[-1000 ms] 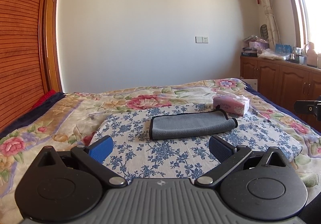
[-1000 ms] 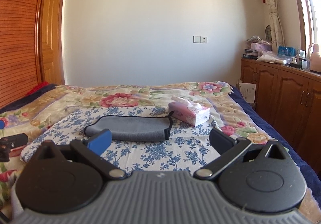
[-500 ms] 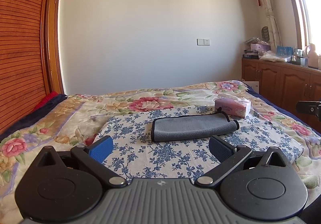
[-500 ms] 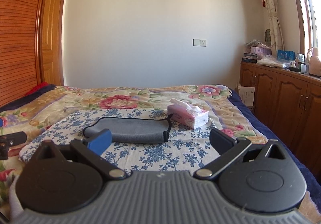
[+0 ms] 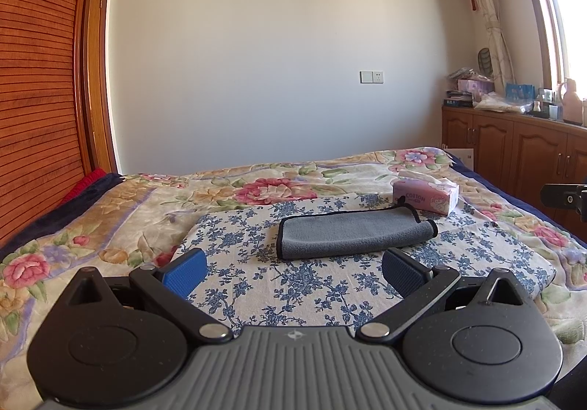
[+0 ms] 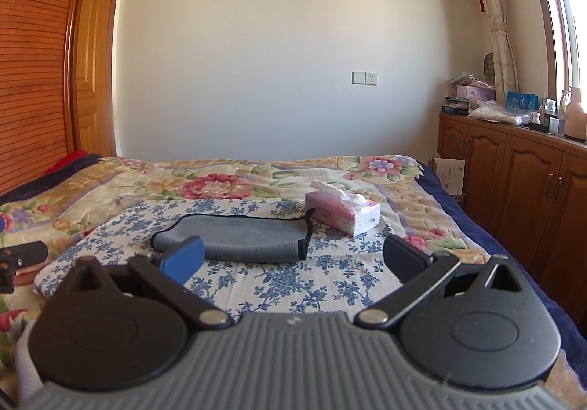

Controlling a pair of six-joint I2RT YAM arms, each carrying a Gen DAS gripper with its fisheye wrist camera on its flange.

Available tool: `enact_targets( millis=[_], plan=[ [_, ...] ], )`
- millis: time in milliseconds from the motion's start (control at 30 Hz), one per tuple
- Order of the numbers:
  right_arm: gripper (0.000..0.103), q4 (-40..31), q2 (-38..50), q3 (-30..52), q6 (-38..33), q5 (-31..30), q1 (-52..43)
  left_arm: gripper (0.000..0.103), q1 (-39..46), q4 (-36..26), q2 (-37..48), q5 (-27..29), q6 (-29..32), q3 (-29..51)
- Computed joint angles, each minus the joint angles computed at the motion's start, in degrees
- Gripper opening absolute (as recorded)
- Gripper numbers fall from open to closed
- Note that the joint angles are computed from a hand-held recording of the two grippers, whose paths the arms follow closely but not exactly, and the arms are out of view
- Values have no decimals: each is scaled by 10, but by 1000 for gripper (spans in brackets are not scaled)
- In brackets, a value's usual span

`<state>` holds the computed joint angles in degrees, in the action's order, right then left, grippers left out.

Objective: Fold towel

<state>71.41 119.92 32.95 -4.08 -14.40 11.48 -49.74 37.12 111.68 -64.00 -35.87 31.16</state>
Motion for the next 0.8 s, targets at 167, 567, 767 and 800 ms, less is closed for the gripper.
enact_targets(
  millis=[167,567,767,800],
  plan=[
    [103,0,0,0,0,0,0,103,0,-1,0,0,-1,0],
    [103,0,-1,0,0,1,0,103,0,-4,0,0,-3,1],
    [103,0,-1,-1,0,1,0,103,0,-3,0,0,-3,1],
    [103,-1,-1,0,0,1,1,103,0,-3,0,0,-3,1]
  ],
)
